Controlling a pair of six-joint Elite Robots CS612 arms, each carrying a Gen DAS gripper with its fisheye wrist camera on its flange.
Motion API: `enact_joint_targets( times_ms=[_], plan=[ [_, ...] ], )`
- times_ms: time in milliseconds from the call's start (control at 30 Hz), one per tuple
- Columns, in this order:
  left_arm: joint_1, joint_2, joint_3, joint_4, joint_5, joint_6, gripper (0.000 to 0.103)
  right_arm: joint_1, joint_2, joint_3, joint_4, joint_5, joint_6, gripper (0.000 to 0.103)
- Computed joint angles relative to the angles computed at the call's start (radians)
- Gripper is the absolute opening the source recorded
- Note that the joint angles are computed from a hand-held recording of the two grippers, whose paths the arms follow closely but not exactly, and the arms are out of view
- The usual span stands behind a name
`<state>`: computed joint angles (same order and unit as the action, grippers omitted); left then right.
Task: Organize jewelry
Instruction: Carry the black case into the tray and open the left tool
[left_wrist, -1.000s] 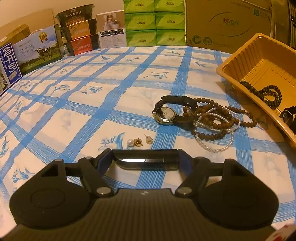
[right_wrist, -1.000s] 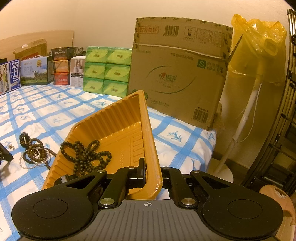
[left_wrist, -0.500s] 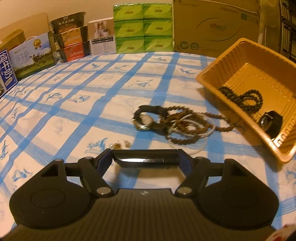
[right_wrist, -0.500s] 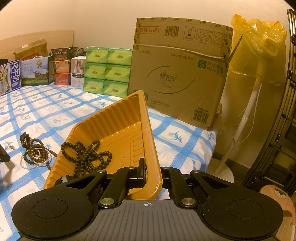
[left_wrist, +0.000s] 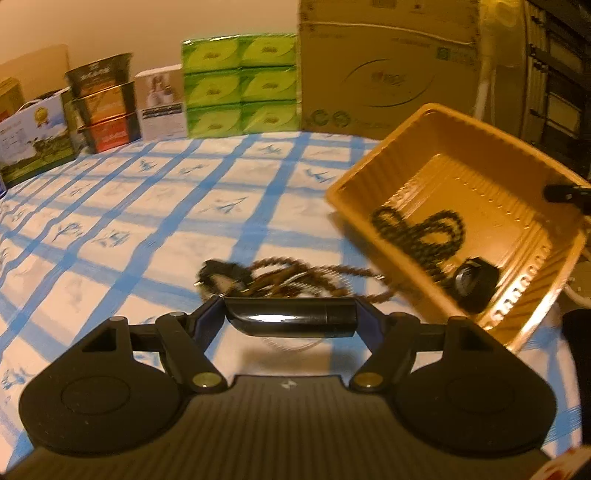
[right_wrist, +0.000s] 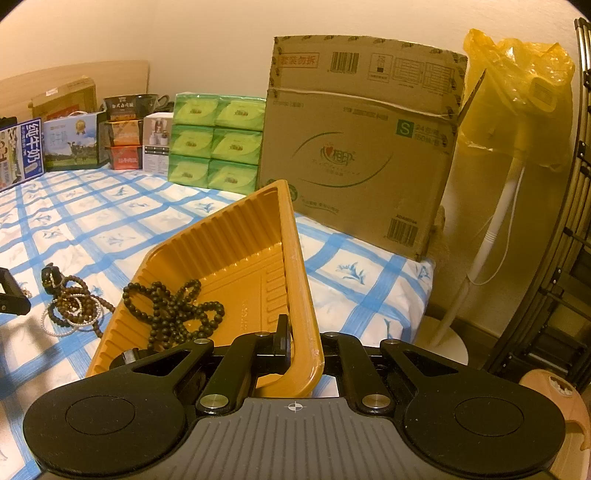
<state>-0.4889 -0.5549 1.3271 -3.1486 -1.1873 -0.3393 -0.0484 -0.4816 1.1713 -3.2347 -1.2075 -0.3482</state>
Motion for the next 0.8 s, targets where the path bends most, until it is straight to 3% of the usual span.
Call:
enact_joint_targets(
  times_ms=[800],
  plan=[
    [-0.044, 0.085, -0.185, -0.031, -0.245, 0.160, 0.073, -0.002, 0.000, -0.001, 0.005, 0.010, 0.006, 0.006]
  ],
)
